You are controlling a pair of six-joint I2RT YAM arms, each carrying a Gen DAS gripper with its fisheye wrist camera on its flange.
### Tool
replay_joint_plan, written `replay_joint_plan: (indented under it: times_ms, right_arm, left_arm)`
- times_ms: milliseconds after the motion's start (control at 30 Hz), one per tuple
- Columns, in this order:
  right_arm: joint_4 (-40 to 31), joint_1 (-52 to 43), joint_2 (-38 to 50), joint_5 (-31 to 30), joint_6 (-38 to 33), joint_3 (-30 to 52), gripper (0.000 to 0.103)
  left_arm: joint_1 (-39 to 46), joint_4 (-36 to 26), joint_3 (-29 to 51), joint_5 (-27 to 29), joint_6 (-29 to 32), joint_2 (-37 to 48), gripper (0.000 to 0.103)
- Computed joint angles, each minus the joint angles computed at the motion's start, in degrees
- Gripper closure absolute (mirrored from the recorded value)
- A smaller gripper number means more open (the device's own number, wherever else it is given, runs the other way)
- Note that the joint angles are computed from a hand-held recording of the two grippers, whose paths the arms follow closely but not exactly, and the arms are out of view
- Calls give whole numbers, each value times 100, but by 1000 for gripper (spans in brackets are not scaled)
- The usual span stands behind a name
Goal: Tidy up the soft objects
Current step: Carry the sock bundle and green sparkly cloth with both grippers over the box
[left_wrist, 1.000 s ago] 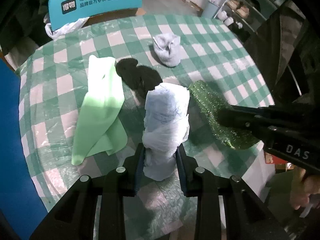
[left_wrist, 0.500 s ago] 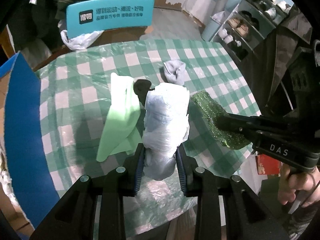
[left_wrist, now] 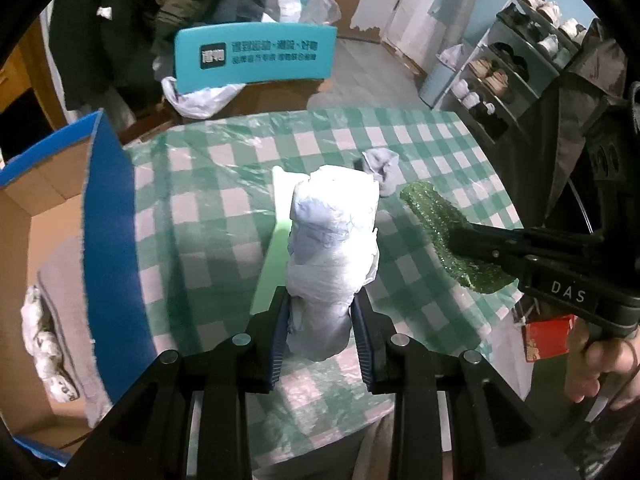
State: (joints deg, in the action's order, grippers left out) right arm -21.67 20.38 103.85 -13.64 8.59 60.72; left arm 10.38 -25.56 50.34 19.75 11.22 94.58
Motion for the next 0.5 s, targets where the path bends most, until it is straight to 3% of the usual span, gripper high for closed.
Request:
replay_joint_plan:
  times_ms: [500]
  right_arm:
    - [-229,756,-31,226,236,562,89]
  left_arm:
    - [1002,-417,67,338,533,-462,72]
